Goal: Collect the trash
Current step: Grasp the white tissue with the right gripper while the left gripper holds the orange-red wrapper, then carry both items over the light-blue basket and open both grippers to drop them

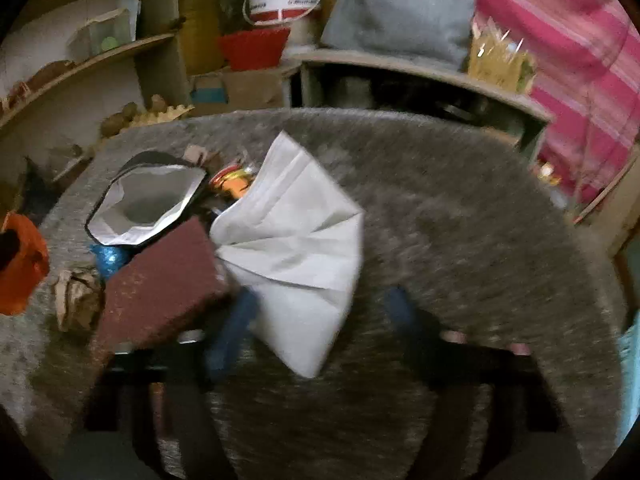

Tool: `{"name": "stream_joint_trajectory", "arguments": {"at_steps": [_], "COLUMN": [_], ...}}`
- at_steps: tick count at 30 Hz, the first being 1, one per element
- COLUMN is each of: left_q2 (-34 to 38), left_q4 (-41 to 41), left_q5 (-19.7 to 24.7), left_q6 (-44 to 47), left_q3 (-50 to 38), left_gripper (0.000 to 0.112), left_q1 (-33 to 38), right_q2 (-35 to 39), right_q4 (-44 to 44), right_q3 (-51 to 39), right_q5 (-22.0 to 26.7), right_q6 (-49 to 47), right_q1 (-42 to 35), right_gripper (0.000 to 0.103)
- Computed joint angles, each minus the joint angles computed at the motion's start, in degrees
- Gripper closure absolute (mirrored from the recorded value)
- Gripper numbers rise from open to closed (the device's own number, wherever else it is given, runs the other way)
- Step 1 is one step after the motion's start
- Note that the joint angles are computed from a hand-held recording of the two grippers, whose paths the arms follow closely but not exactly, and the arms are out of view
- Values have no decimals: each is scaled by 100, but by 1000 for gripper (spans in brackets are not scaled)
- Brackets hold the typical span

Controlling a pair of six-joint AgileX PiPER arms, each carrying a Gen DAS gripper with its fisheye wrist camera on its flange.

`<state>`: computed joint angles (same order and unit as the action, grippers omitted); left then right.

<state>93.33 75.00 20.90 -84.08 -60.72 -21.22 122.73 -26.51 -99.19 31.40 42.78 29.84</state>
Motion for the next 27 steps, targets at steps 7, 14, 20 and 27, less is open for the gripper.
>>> {"name": "stream_joint_trajectory", "arguments": {"at_steps": [7,14,20,27], "left_q2": [-121,-186,-143,24], "left_q4": [30,74,56,111], "left_q5": [103,375,559,800], "left_q6": [-102,-232,-340,-465], "left_q3": [13,-47,-187,-463], "left_gripper": [110,110,110,110], "left_q1": [-77,-417,-768,-1354], "right_q2": [-334,-1017,-1810,-2657], "right_q4": [130,-1238,-2082,-2541], "right_q3": [626,1500,2413,3418], "right_q5": [-634,-862,-922,-1118], "right_q6": [-168,1102,1871,2279], "right_q1": [-23,-107,-365,-752], "right_gripper": [93,97,97,97]}}
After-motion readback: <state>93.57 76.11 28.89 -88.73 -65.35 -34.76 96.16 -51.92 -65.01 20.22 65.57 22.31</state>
